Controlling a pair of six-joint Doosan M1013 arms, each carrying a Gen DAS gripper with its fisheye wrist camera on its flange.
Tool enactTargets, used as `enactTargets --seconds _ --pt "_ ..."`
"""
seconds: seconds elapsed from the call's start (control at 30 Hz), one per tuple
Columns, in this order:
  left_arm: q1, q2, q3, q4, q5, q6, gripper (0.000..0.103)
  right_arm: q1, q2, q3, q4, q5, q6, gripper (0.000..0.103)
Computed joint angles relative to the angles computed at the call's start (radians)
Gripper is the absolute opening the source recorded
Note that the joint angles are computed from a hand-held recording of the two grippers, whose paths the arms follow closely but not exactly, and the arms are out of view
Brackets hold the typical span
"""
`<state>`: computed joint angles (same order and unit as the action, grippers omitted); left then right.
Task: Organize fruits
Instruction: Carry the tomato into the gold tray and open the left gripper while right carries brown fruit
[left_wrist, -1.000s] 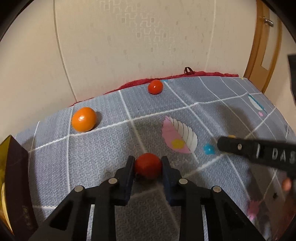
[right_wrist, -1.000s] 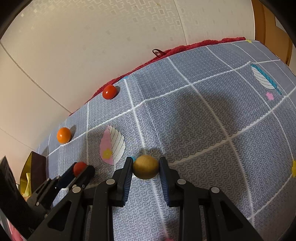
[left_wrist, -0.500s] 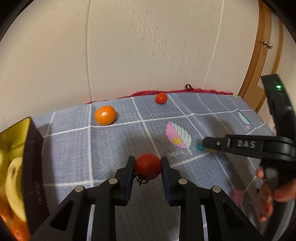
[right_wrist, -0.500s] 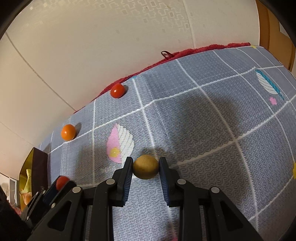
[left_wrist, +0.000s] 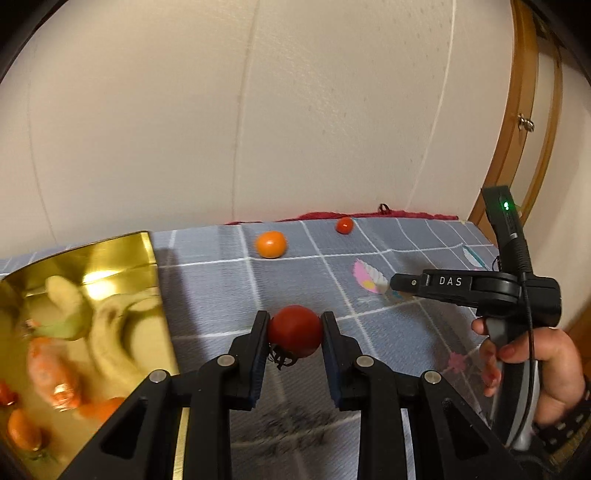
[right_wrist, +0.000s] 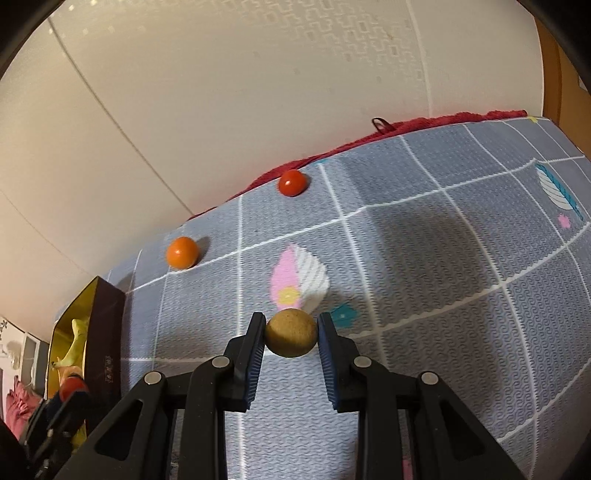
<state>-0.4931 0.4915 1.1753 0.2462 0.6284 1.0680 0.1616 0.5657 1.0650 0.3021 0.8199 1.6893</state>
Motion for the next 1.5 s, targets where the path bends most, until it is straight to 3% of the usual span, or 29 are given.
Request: enactTargets --seconds 0.43,0.7,0.97,1.37,1.5 --pt "0.064 -0.115 0.143 0.179 0.002 -0.215 0.028 0.035 -0.024 0.032 0.095 -0.053 -0.095 0.028" --pt "0.114 -0.134 0.181 0.265 0.03 -0.361 0.028 0.07 -0.024 0.042 0.15 -0.055 -0.156 0.028" --pt "0.166 -0.13 0.197 0.246 0.088 -0.47 0.028 0.109 -0.024 0.049 0.232 -0.044 -0.273 0.028" --pt "0.176 -0.092 0.148 0.233 0.239 -0.429 0.028 0.152 -0.03 0.054 0.323 -0.083 -0.455 0.028" --pt "0.192 -0.076 0.128 0.155 0.286 -0.398 0.028 0.163 -0.028 0.051 0.358 -0.078 -0.52 0.029"
